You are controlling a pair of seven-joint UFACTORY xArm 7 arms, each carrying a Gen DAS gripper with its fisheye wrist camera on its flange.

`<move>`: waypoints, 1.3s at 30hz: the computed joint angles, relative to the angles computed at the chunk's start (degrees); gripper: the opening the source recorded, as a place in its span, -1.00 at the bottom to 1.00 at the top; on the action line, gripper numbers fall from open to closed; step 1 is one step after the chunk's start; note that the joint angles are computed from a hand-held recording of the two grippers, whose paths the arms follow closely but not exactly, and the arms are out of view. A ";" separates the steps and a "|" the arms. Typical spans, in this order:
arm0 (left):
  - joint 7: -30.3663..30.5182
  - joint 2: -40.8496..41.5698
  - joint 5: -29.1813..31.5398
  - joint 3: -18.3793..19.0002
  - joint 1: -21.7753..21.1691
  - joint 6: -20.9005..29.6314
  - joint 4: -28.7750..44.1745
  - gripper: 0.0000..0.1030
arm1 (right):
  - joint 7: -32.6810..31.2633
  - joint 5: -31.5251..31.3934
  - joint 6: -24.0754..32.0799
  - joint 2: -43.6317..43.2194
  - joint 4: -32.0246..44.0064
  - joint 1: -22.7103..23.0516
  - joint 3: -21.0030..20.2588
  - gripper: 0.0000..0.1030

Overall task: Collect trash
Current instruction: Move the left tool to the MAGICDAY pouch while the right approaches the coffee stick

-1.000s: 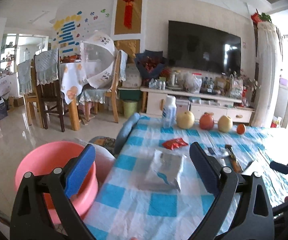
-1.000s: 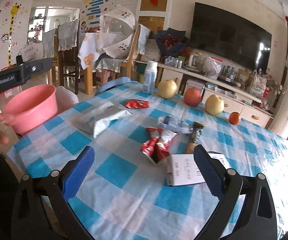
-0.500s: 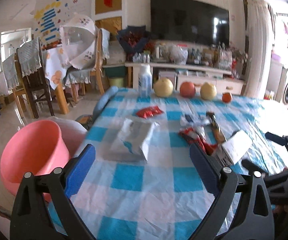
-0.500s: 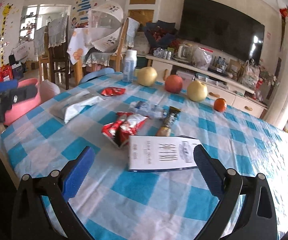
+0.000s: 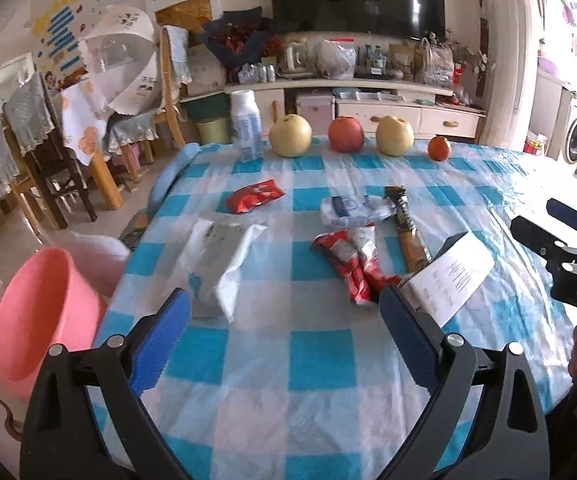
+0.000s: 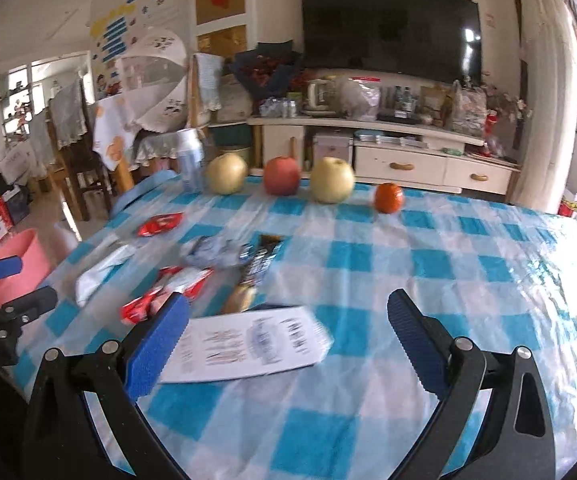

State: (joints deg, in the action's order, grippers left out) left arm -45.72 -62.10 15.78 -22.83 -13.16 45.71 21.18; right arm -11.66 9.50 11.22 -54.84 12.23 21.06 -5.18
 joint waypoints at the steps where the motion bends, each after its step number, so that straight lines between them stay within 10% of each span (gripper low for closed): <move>1: 0.35 1.85 0.24 0.12 0.60 -0.68 0.93 0.86 | -0.36 0.23 0.12 1.56 0.94 0.43 -1.12 0.91; 18: 8.99 40.87 -0.17 8.82 3.59 -18.31 17.58 0.86 | -13.57 18.65 3.12 24.49 16.16 10.32 -15.14 0.91; 39: 7.21 57.42 4.88 13.27 -0.17 -12.87 31.23 0.86 | -26.91 33.61 7.25 31.90 21.19 1.46 -6.21 0.91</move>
State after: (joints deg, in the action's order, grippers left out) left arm -38.52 -4.67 20.66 -9.57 -13.32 32.84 52.41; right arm -38.57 43.11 18.47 -22.94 33.43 22.52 -11.40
